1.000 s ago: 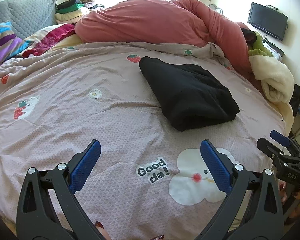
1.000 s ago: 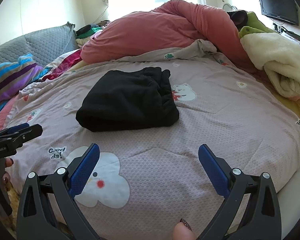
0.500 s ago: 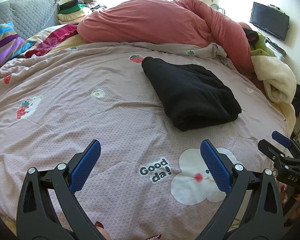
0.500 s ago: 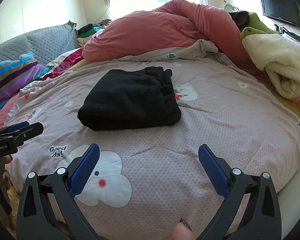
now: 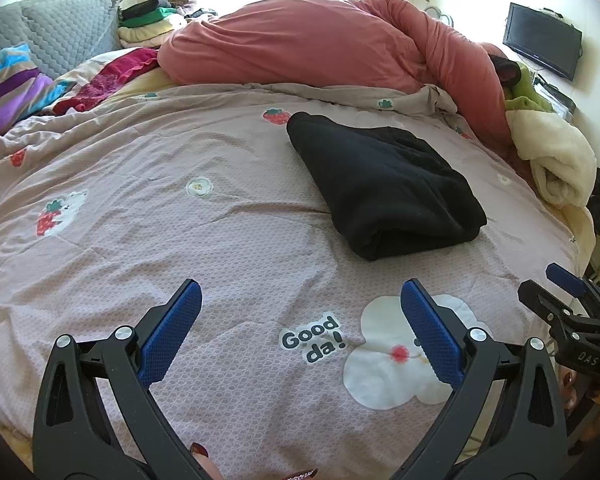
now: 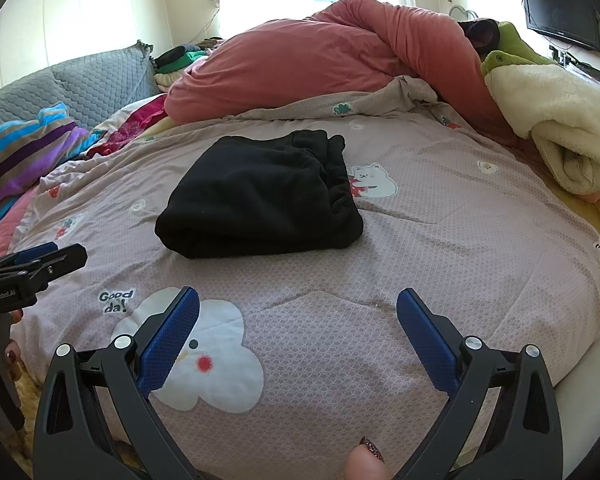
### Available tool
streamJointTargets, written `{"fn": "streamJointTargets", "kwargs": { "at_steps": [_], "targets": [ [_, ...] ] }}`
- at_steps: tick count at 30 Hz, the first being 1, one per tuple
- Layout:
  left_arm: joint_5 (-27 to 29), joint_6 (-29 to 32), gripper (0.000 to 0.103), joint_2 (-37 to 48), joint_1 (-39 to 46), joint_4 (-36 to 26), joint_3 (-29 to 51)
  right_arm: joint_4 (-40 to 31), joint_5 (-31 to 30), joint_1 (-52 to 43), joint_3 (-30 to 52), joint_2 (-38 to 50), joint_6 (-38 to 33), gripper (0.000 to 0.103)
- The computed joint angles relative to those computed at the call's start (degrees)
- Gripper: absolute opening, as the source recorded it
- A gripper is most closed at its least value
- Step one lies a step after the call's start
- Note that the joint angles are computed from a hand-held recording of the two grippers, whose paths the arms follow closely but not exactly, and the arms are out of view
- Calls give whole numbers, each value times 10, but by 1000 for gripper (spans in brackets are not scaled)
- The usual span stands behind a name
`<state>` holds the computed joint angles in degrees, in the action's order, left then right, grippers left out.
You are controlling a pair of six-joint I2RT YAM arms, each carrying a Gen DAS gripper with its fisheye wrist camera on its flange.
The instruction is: Fold small clothes
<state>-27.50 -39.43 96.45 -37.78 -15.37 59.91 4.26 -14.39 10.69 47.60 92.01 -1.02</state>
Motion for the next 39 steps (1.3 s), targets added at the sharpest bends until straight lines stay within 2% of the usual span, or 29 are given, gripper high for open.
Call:
{"fn": "streamJointTargets", "kwargs": {
  "at_steps": [18,39],
  "targets": [
    [-11,-8,93,8,-2,-16,12,-9,2,0,2,-3,-2,98],
    [1,13,93,5,-6,6,4,-17,7,3,7,-4,-5,98]
  ]
}}
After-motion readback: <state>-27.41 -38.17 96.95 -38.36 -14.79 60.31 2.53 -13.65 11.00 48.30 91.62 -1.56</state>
